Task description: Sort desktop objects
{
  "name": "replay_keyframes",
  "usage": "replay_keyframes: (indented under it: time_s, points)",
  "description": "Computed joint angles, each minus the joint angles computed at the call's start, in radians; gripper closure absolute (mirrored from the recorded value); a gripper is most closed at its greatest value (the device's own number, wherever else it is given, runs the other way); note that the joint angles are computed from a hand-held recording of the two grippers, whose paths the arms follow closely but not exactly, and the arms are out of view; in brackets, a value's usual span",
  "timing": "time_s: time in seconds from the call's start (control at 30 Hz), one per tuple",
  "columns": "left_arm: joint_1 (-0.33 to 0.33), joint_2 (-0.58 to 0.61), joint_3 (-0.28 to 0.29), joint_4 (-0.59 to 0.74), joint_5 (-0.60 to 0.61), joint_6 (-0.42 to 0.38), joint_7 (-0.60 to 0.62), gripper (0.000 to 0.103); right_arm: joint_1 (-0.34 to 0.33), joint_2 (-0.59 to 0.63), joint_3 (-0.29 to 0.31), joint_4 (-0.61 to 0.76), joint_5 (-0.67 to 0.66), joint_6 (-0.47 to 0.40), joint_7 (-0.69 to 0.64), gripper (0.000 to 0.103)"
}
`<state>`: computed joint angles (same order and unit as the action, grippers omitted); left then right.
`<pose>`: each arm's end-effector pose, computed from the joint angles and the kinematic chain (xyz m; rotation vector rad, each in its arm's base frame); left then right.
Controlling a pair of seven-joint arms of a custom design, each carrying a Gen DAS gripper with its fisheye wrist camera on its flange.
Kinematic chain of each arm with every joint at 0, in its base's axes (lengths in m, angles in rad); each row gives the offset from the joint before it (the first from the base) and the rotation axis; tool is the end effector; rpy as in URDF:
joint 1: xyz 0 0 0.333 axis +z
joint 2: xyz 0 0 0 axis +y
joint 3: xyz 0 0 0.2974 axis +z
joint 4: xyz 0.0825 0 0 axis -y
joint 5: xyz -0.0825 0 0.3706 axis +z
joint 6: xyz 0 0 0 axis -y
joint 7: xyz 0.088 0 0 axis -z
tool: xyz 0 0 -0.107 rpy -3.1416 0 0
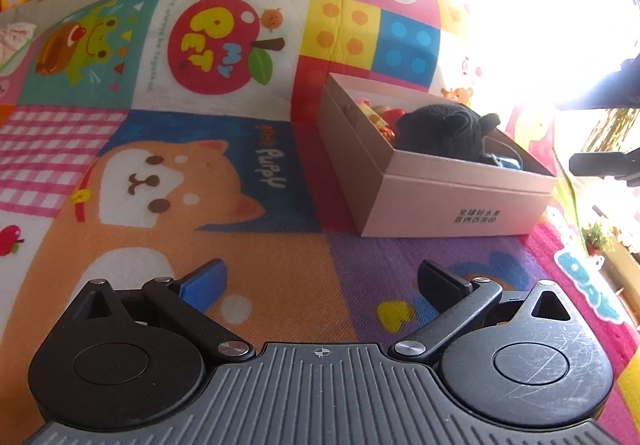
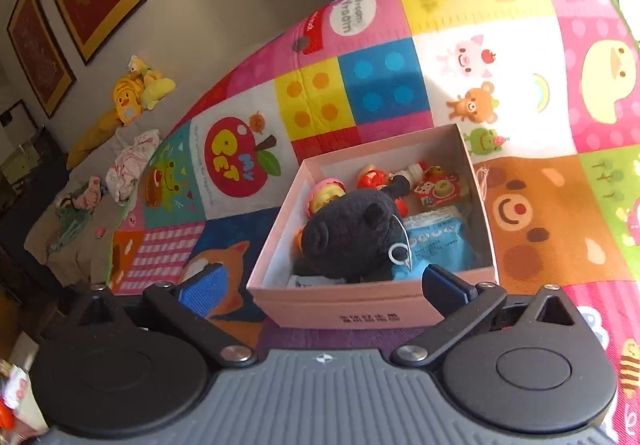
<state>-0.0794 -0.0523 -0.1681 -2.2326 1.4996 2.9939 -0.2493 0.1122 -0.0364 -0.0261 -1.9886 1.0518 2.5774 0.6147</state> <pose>0.4849 -0.1966 0.4249 -1.7997 1.5554 -0.9836 0.5762 0.0346 0.5285 -1.7531 1.2957 -0.2889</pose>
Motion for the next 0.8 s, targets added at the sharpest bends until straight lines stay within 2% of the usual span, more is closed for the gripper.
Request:
replay_keyframes:
  time_s: [0.1, 0.13, 0.17, 0.23, 0.3, 0.33, 0.4, 0.47, 0.53, 0.6, 0.73, 0.8]
  points:
    - [-0.009, -0.056, -0.006, -0.068, -0.087, -0.017, 0.105, 0.000, 0.041, -0.114, 0.029, -0.199, 0.014, 0.219, -0.141, 0.000]
    - [-0.016, -0.085, -0.008, -0.104, -0.161, -0.031, 0.189, 0.000, 0.054, -0.144, 0.033, -0.259, 0.010, 0.272, -0.159, 0.000]
    - [-0.017, -0.108, -0.017, -0.126, -0.184, -0.049, 0.218, 0.000, 0.061, -0.162, 0.032, -0.298, -0.011, 0.289, -0.148, 0.000]
    - [-0.012, -0.166, -0.043, -0.176, -0.162, -0.081, 0.214, 0.000, 0.053, -0.189, 0.038, -0.367, -0.103, 0.290, -0.064, 0.000]
    - [-0.008, -0.199, -0.054, -0.209, -0.156, -0.075, 0.218, 0.000, 0.035, -0.185, 0.058, -0.402, -0.228, 0.304, 0.046, 0.000]
    - [-0.007, -0.204, -0.059, -0.214, -0.169, -0.079, 0.230, 0.000, 0.024, -0.174, 0.074, -0.415, -0.296, 0.330, 0.102, 0.000]
    - [-0.020, -0.186, -0.068, -0.198, -0.261, -0.139, 0.308, 0.000, 0.031, -0.168, 0.080, -0.424, -0.355, 0.375, 0.150, 0.000]
    - [-0.023, -0.151, -0.076, -0.164, -0.295, -0.175, 0.344, 0.000, -0.010, -0.143, 0.128, -0.420, -0.502, 0.430, 0.296, 0.000]
    - [-0.022, -0.110, -0.076, -0.123, -0.288, -0.183, 0.344, 0.000, -0.010, -0.100, 0.130, -0.395, -0.554, 0.469, 0.363, 0.000]
    - [-0.024, -0.075, -0.070, -0.088, -0.288, -0.189, 0.334, 0.000, 0.016, -0.062, 0.096, -0.343, -0.529, 0.433, 0.389, 0.000]
    - [-0.032, -0.036, -0.052, -0.051, -0.284, -0.189, 0.320, 0.000, 0.017, -0.020, 0.097, -0.341, -0.653, 0.525, 0.551, 0.000]
    - [-0.037, -0.037, -0.048, -0.053, -0.277, -0.189, 0.313, 0.000, 0.022, -0.023, 0.098, -0.369, -0.682, 0.579, 0.589, 0.000]
